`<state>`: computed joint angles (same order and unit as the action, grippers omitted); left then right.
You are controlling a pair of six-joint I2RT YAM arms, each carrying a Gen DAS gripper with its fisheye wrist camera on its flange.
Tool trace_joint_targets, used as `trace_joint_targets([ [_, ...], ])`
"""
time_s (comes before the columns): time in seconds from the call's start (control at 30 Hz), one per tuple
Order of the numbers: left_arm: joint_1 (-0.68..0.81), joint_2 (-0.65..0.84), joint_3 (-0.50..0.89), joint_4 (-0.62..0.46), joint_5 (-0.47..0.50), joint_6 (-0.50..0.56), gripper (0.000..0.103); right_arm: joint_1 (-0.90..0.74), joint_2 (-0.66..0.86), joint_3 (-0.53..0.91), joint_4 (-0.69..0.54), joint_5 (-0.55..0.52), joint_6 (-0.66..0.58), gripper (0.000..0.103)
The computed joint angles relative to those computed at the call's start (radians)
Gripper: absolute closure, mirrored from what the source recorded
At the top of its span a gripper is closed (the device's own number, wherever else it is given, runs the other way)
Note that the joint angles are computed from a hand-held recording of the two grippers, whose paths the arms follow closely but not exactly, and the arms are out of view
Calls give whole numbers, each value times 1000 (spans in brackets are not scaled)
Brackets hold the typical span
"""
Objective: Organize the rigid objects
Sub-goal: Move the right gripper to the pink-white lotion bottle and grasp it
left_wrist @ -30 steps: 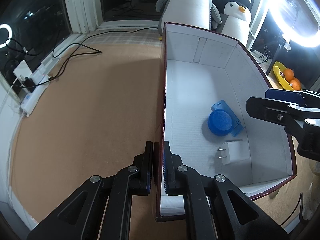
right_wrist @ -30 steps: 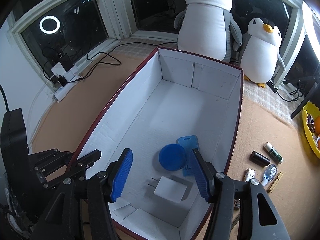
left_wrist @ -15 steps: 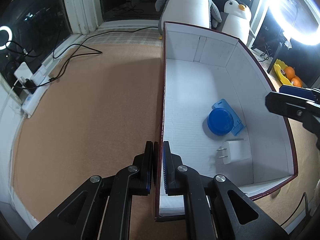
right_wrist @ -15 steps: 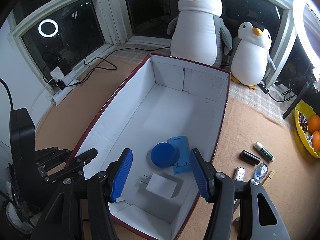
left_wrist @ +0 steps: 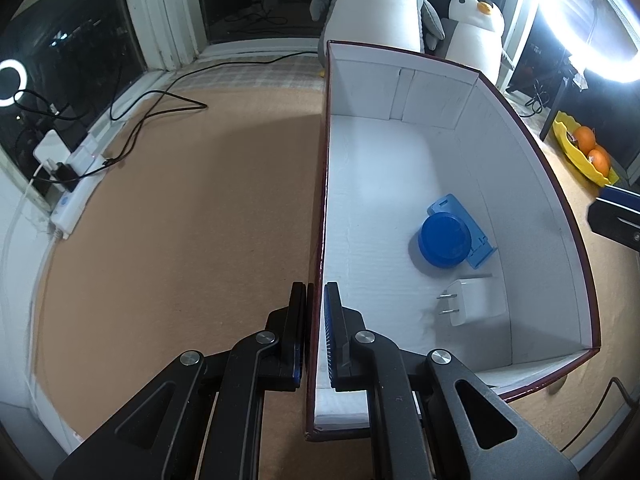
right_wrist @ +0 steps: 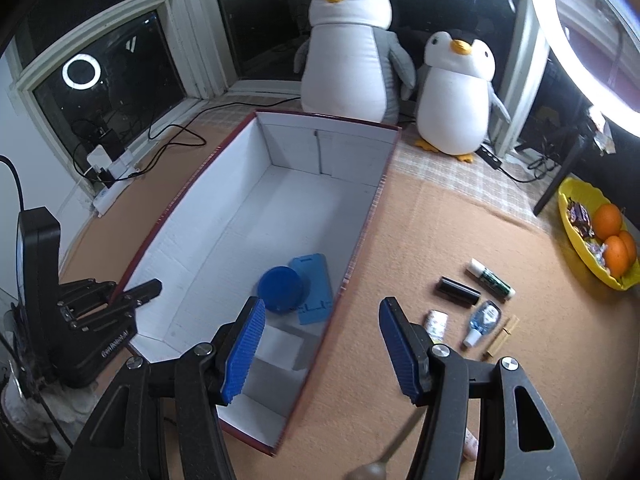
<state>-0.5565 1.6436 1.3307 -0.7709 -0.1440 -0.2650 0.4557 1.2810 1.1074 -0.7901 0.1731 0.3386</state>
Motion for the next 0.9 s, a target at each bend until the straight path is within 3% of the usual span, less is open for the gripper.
trace_joint_targets([
  [0.4,-16,13,25,-30,-35,-11,96,-286,-215,-178,-52,-102,-118,48],
  [0.9,-32,30,49,-56,-69,-24,96,-692,-298,-333,-88,-297,-457,48],
])
